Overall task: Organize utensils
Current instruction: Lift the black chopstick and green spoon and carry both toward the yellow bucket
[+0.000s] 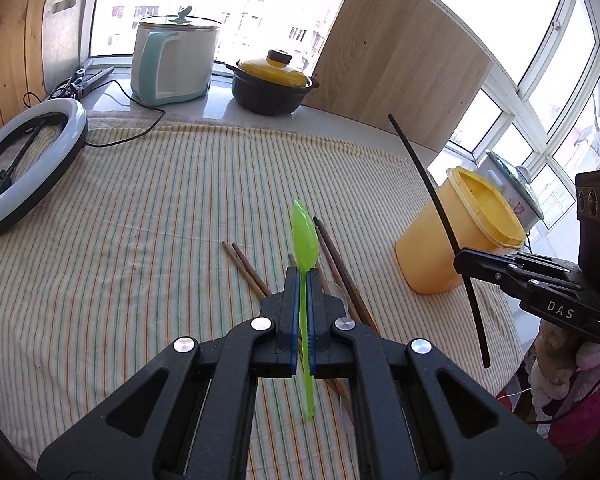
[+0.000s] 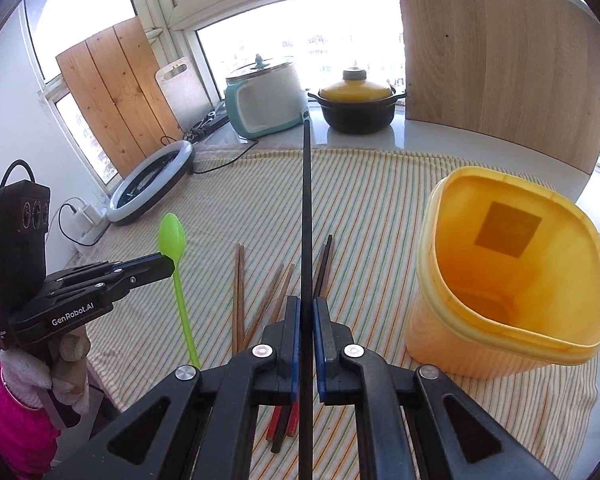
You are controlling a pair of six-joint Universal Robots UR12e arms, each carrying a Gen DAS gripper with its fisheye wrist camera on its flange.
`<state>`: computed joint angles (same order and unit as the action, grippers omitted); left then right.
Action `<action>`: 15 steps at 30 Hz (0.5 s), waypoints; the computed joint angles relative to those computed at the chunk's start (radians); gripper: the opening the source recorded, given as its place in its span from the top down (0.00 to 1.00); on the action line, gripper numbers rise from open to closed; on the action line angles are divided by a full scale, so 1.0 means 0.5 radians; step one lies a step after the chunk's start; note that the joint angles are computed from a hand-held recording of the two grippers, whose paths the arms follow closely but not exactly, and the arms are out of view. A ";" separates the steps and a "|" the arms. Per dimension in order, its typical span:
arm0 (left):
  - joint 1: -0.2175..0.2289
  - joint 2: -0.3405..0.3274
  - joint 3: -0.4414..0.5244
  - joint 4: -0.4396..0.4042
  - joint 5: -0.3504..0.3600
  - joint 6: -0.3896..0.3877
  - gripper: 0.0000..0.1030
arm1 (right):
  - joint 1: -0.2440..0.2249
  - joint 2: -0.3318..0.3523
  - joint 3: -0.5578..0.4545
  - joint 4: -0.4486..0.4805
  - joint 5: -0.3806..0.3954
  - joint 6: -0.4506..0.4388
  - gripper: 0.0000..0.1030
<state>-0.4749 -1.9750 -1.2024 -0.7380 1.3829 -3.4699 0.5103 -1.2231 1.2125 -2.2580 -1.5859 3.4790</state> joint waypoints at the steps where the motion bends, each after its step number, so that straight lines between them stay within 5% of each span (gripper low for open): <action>1: -0.001 0.002 0.007 0.023 -0.002 0.000 1.00 | -0.002 -0.011 0.010 -0.034 -0.007 0.003 0.96; 9: -0.021 -0.035 0.124 0.069 0.051 0.064 1.00 | -0.025 -0.074 0.051 -0.192 -0.100 0.037 0.96; 15: 0.019 -0.122 0.263 -0.288 -0.063 0.098 0.94 | -0.042 -0.129 0.115 -0.245 -0.098 0.072 0.96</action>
<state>-0.4652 -2.0361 -1.0708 -0.8818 1.3514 -3.4208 0.4894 -1.2877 1.2702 -2.3806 -1.6350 3.5149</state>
